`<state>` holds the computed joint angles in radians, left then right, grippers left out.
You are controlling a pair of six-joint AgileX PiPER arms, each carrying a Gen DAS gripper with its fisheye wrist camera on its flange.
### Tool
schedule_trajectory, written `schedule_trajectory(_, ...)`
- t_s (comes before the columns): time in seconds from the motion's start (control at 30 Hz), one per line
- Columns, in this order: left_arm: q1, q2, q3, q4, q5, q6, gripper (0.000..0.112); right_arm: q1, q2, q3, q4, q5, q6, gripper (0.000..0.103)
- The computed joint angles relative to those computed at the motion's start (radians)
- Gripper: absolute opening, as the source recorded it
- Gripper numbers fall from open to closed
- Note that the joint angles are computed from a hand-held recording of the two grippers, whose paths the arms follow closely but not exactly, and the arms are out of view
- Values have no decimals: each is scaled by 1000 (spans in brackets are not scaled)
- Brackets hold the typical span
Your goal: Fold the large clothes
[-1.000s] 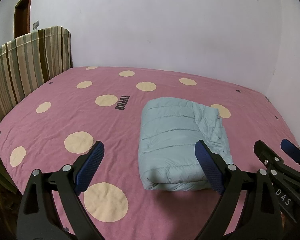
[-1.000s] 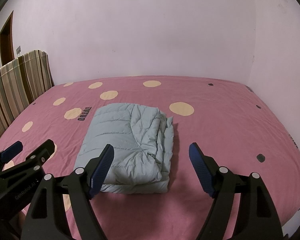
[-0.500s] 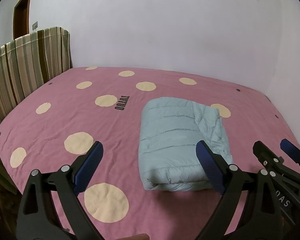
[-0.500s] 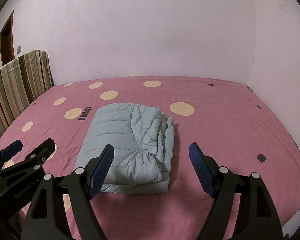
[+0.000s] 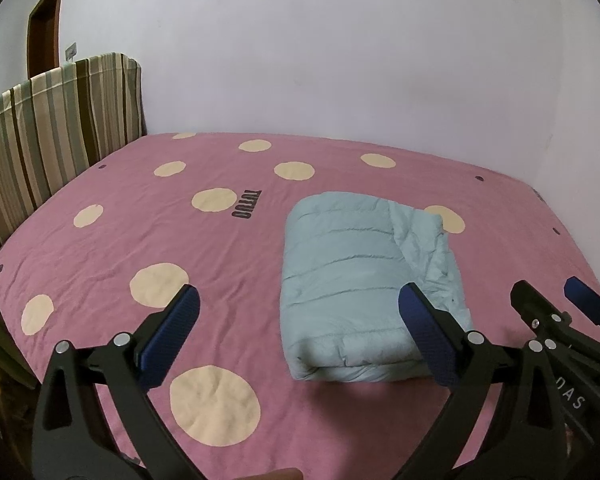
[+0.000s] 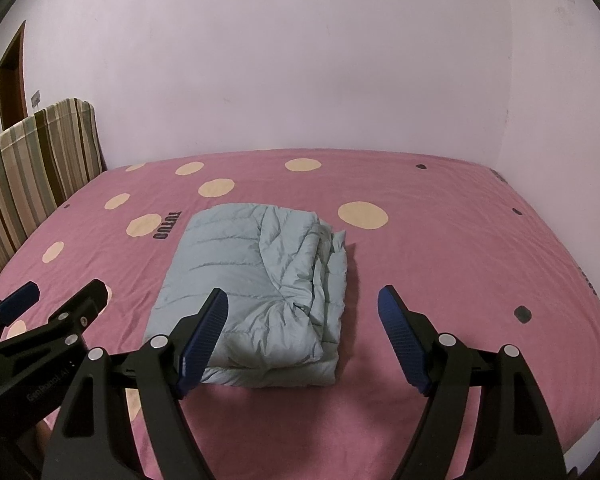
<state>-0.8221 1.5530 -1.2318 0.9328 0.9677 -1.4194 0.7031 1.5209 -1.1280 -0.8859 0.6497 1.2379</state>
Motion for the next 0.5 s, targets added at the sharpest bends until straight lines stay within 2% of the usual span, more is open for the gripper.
schedule_trajectory(0.5, 13, -7, 22, 9, -28, 2, 100, -6, 13, 3, -6, -11, 7, 76)
